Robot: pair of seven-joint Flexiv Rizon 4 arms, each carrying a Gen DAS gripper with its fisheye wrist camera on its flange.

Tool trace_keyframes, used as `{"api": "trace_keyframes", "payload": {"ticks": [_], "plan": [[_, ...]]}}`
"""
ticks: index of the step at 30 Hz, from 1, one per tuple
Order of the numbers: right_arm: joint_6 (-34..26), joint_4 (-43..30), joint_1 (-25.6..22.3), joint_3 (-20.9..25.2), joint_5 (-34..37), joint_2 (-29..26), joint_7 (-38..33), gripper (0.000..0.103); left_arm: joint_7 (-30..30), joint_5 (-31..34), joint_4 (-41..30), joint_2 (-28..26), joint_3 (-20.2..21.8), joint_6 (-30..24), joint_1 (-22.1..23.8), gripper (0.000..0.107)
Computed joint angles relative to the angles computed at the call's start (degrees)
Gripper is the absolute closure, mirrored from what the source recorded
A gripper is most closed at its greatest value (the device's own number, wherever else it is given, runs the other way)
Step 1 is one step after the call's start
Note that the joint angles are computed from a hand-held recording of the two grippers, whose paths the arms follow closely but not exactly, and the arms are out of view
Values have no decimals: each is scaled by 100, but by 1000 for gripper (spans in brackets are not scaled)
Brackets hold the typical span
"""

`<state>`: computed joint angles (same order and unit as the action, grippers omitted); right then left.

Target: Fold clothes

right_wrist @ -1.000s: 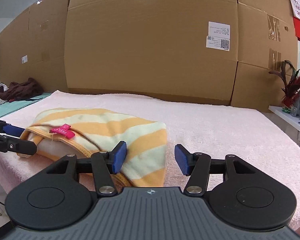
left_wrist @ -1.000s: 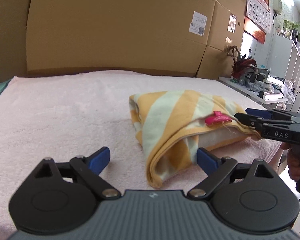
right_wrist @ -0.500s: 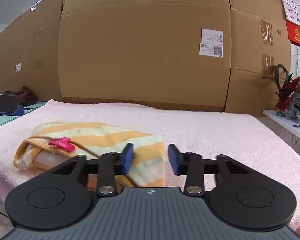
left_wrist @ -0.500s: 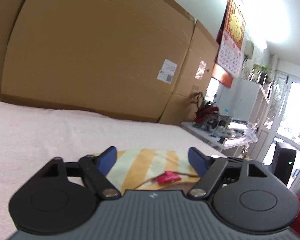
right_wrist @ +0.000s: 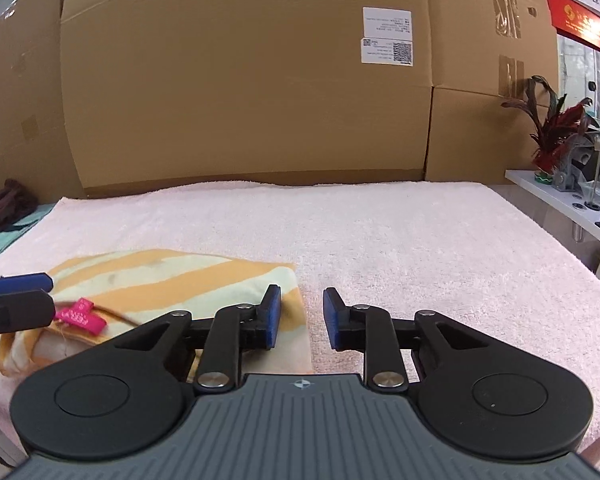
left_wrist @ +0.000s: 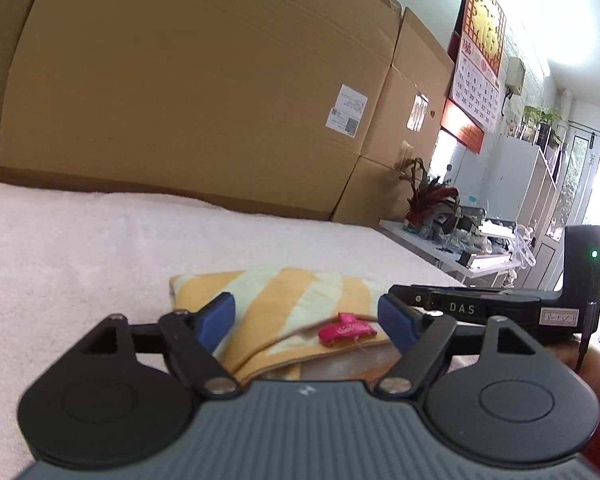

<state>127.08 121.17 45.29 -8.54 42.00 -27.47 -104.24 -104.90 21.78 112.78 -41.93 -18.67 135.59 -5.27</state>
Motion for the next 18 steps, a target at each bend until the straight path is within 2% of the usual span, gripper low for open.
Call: {"api": "trace_keyframes", "payload": {"ticks": [1, 2, 4, 9, 13, 18], "plan": [[-39, -39, 171, -166, 185, 4, -133, 73, 33, -127, 36, 39, 81, 79, -66, 12], [-56, -67, 295, -285, 327, 1, -250, 72, 70, -253, 77, 90, 164, 111, -123, 9], [-112, -96, 384, -374, 485, 31, -381, 71, 53, -527, 199, 215, 270, 75, -163, 10], [-263, -154, 526, -539, 808, 127, -618, 66, -668, -412, 435, 295, 1, 4, 341, 10], [-412, -163, 594, -617, 949, 224, -718, 65, -655, -715, 566, 427, 252, -172, 136, 9], [-549, -176, 956, -997, 1163, 295, -970, 60, -594, -898, 611, 485, 316, -394, 32, 9]]}}
